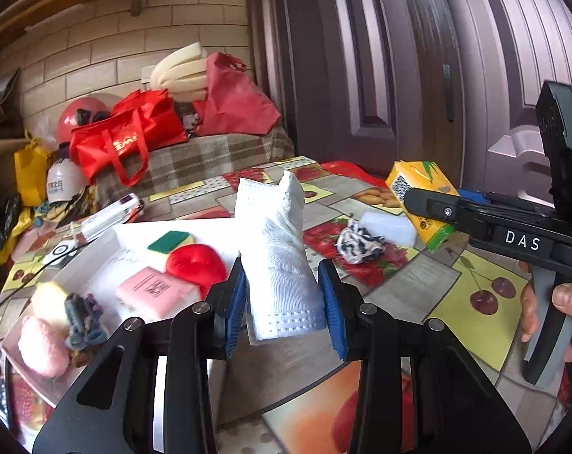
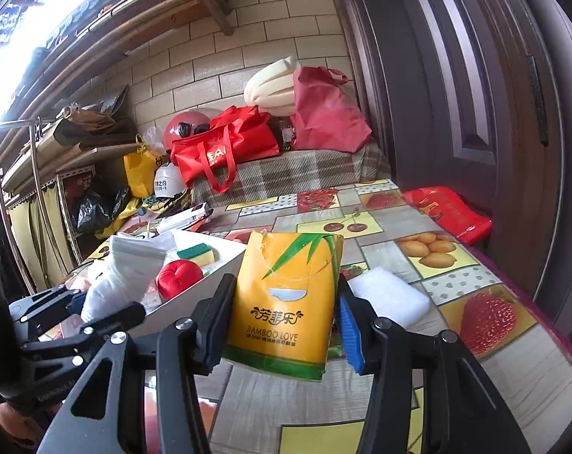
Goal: Organize soft objects
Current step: 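Carry the white sock and yellow tissue pack over the white tray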
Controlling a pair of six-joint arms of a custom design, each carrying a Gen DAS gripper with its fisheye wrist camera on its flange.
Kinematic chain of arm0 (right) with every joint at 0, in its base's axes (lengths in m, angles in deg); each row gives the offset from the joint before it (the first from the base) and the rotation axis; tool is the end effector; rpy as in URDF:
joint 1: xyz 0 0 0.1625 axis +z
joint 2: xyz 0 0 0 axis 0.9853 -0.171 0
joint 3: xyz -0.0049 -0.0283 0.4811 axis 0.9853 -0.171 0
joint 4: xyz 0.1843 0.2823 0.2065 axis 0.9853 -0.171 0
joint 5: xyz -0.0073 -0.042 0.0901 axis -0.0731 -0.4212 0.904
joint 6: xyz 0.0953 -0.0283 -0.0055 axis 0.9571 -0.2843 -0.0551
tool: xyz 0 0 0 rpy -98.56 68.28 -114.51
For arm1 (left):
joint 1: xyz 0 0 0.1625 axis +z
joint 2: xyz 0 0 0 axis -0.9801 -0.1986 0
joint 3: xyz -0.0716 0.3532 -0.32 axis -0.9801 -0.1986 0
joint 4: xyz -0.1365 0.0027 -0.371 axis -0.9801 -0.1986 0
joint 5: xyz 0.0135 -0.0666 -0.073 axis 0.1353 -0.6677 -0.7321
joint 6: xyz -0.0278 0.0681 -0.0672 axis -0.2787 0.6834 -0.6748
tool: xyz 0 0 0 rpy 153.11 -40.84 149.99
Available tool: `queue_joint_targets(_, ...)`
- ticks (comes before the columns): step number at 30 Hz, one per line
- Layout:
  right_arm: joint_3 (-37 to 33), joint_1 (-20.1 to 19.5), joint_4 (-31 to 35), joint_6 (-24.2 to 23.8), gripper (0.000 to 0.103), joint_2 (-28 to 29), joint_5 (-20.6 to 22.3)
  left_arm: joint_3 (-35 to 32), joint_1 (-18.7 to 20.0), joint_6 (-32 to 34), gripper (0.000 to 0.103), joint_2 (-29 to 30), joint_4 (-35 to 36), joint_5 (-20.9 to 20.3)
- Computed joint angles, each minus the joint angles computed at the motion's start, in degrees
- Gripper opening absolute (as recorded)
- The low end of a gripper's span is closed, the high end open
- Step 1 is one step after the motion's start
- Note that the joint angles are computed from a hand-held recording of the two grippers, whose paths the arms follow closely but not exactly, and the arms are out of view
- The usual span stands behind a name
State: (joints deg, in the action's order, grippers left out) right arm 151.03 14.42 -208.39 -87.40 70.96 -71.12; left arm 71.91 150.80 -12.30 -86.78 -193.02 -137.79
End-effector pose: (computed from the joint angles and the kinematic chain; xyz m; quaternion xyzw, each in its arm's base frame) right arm 0.2080 -0.6803 -0.0521 0.4087 -0.8004 0.4344 0.0599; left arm 0.0069 -0.5997 0.2283 0.2272 0.7454 -0.5168 0.3545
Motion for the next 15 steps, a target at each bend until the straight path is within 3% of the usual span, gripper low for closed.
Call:
queue_joint_targets(9,-0.94,0.72,1.86,0.01,0.050,0.97,-0.30,1.10,1.12,-0.39,0.037,-1.55,-1.97,0.91)
queue_joint_targets(15,-1.46,1.82,2.96,-2.45,0.050,1.70,-1.68,1.77,2.26,0.73,0.037,-2.95,-3.59,1.46)
